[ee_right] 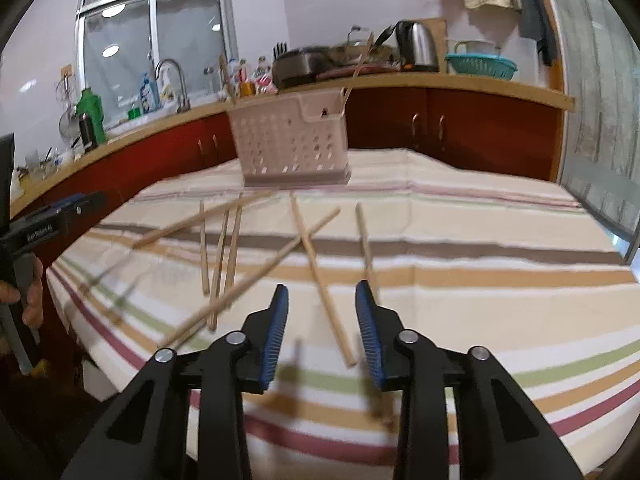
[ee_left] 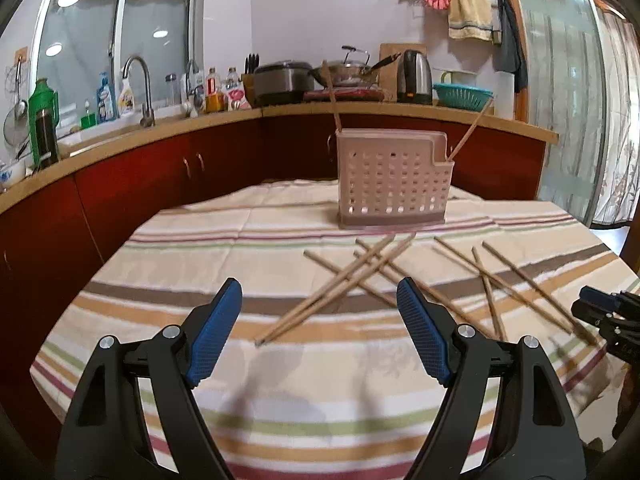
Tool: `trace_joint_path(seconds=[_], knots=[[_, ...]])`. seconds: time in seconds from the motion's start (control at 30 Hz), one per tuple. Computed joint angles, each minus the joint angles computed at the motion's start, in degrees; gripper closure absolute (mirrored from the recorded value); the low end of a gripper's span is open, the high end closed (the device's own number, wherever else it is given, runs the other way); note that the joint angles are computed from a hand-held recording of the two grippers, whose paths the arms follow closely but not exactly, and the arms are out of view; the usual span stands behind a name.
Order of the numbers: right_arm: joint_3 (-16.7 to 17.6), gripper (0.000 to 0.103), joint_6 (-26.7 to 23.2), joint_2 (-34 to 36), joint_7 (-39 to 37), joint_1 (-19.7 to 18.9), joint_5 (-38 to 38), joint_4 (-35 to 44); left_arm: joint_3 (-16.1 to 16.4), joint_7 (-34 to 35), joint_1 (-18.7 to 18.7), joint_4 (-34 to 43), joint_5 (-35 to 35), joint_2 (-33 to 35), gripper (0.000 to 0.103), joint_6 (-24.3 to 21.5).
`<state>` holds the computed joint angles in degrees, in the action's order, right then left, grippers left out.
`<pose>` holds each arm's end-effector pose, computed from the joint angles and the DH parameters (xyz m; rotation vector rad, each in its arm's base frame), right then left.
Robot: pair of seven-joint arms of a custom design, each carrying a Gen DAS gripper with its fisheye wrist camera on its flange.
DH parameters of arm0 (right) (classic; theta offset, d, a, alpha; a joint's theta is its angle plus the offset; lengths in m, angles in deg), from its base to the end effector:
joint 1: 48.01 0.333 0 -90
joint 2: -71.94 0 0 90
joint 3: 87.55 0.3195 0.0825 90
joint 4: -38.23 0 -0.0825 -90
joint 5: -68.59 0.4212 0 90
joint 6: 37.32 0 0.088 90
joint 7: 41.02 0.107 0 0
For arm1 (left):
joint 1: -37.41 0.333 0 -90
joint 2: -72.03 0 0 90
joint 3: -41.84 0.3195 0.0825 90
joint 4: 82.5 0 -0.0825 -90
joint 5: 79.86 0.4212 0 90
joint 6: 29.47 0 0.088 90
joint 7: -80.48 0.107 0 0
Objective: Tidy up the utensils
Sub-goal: 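Move the left tool back to a loose chopstick while the right tool approaches another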
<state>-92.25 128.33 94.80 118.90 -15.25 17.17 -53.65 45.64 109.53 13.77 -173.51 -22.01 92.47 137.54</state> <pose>0.6323 0.3996 0.4741 -1.6210 1.5111 -0.6626 0.6742 -0.3064 0.5108 -1.4121 1.6990 -0.9747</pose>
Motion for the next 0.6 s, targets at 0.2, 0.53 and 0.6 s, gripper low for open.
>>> trace_joint_path(seconds=[0.2,0.53,0.6], knots=[[0.9,0.074,-0.5,1.4,-2.3,-0.6,3.4,0.0,-0.1,-0.9,0.3,-2.2,1.4,-1.1,0.025,-0.6],[-0.9,0.079,-1.1,1.2,-0.2,1.0,2.2,-1.1,-0.8,-1.8,1.5,-2.0,1.8,-0.6,0.025,-1.1],[-1.6,0.089,-1.3,0.9,2.0,1.5,0.6,-1.5,-1.0,-1.1,1.9,-2.0,1.0,-0.3,0.025,-1.1]])
